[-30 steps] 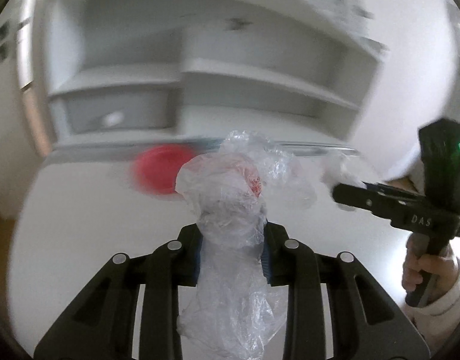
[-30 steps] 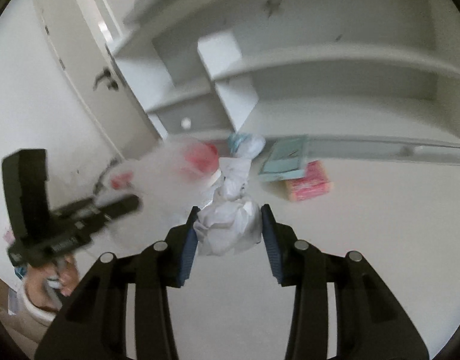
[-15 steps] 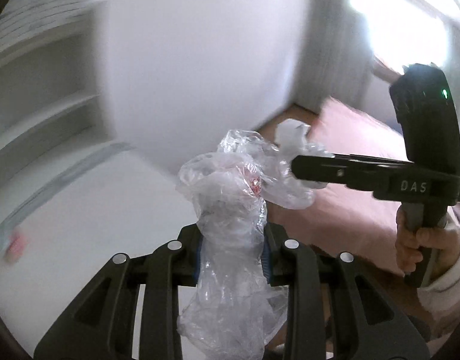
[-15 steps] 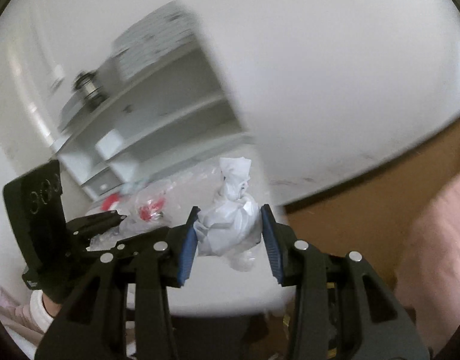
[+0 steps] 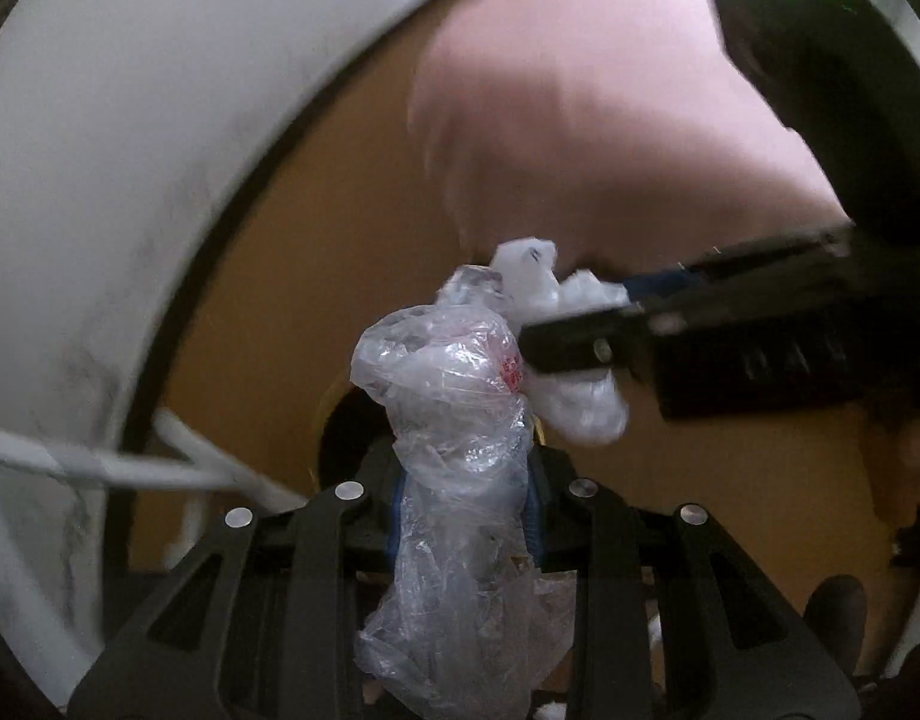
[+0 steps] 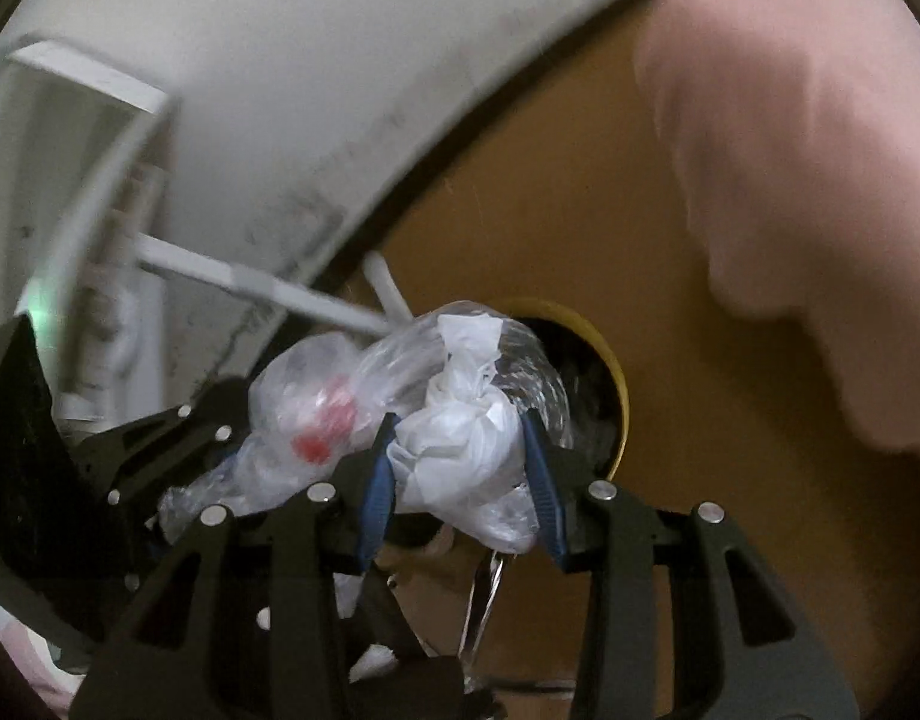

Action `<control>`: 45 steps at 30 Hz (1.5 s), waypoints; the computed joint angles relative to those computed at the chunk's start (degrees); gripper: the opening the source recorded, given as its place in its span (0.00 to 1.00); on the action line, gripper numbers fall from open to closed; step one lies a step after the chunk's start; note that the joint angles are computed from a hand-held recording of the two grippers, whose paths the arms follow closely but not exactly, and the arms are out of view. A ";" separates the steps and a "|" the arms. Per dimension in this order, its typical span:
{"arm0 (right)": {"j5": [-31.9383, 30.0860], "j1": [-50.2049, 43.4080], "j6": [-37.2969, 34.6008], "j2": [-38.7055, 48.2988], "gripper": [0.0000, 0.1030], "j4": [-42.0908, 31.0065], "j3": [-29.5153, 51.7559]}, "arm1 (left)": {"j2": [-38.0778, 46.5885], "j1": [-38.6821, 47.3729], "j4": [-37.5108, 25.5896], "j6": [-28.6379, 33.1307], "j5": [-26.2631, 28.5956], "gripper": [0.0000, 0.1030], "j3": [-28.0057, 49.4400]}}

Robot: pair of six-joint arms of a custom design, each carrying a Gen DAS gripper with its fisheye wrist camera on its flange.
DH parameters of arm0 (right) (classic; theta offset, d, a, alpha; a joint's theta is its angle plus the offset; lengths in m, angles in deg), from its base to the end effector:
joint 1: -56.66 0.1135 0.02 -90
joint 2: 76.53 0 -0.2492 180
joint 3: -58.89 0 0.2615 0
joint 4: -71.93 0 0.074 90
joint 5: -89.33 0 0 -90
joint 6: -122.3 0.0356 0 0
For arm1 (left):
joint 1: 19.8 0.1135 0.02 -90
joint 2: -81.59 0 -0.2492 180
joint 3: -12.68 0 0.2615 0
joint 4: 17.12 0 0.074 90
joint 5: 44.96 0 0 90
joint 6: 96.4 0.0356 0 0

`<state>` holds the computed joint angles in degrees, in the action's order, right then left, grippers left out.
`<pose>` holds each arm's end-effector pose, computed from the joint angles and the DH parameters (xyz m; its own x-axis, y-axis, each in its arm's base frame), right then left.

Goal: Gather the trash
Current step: 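Carry the plastic bag and tissue to the bin and open both tools, then move both tools back up to the desk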

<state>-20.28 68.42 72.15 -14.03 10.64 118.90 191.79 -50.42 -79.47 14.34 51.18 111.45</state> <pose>0.2068 0.0553 0.2267 -0.8903 0.4312 -0.1463 0.3039 0.8020 0.5143 0.3362 -0.2034 0.1905 -0.5843 0.7550 -0.2976 0.7903 0.6128 0.0029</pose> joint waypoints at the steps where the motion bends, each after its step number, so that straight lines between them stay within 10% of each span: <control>1: -1.03 0.77 1.57 2.40 0.39 3.66 -2.22 | 3.97 0.74 -0.18 -0.29 -0.28 0.27 1.03; 9: -6.32 5.84 11.34 25.03 0.39 29.41 -9.15 | 19.34 7.75 0.94 0.52 -1.03 0.27 4.90; 16: -6.96 4.59 11.92 28.69 0.45 31.12 -6.80 | 24.80 9.09 -0.89 -0.70 1.16 0.35 11.88; 19: -7.30 2.33 11.66 28.07 0.89 28.95 -7.24 | 21.70 8.35 1.78 -1.28 3.11 0.87 7.36; 29: 0.62 -4.44 10.30 9.33 0.89 12.12 -8.64 | 3.87 4.60 9.33 2.70 7.17 0.90 -5.03; 32: 8.18 -6.85 8.96 -2.01 0.89 0.81 -4.97 | -8.50 2.91 9.93 4.56 11.68 0.90 -9.35; 37: 40.32 4.30 13.50 -7.66 0.93 -17.40 14.71 | -27.80 3.87 8.42 3.59 18.62 0.93 -10.79; 40: 61.78 20.18 18.44 -0.01 0.93 -25.94 32.81 | -34.83 11.09 4.00 3.27 24.46 0.94 -4.94; 45: 74.28 35.54 7.79 16.05 0.93 -24.66 54.18 | -35.32 32.43 -2.51 6.97 30.25 0.94 5.21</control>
<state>53.99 103.97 79.94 2.03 -14.02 173.08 156.47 -17.98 -81.98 21.31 81.43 116.66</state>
